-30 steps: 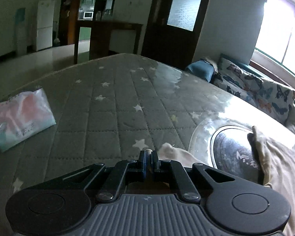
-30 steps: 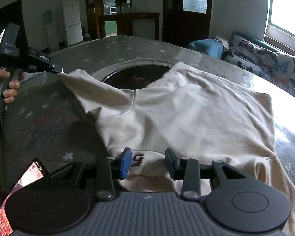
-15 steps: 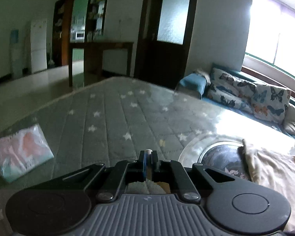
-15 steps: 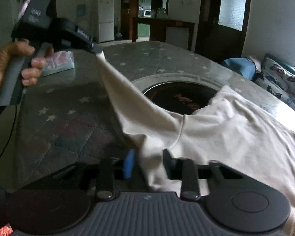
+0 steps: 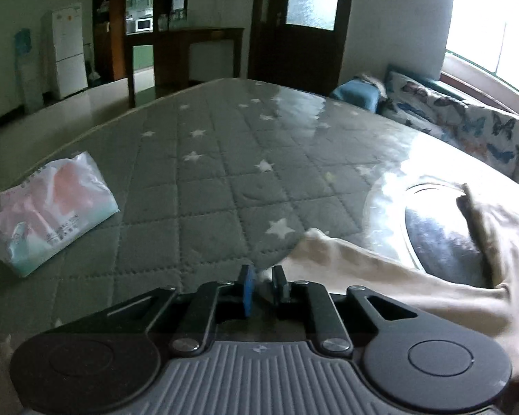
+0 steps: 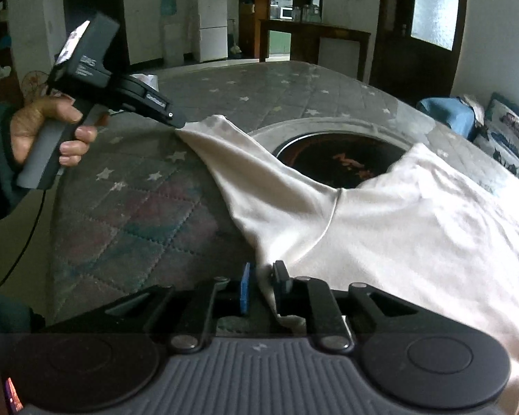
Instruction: Fold clothes
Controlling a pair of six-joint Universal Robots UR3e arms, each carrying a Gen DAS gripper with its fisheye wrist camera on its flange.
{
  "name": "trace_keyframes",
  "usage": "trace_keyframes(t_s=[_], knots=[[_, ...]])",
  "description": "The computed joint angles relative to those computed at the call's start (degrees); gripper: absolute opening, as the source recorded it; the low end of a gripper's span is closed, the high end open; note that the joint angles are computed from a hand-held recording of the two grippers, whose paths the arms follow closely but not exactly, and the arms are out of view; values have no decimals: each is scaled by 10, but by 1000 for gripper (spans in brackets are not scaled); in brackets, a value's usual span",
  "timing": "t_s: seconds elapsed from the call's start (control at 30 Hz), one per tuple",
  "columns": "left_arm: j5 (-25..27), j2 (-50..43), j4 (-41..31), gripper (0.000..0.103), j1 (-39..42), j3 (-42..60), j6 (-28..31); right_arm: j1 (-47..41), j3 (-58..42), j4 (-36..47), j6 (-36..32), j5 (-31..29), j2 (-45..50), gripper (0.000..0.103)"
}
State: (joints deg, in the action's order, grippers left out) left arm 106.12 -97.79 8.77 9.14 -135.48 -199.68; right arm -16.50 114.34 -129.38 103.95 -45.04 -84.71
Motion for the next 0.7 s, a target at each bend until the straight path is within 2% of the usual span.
trace_keyframes(t_s=[0.17, 0.23, 0.4, 0.53, 0.6, 0.7], knots=[[57, -17, -3, 18, -22, 29, 4, -58, 25, 53, -23, 12, -61, 22], [53, -12, -6, 18, -24, 32, 6, -83, 38, 70, -38, 7, -82, 24], [10, -2, -7, 18, -62, 52, 50, -104, 60, 69, -41, -20, -90, 24], [-53, -9, -35, 18, -98, 101, 85, -150, 74, 117, -59, 2, -131, 24], [-89, -20, -52, 22, -117, 131, 105, -187, 83, 131, -55, 20, -158, 24], [-147, -43, -63, 22, -142, 168, 144, -233, 104, 85, -2, 34, -178, 24]])
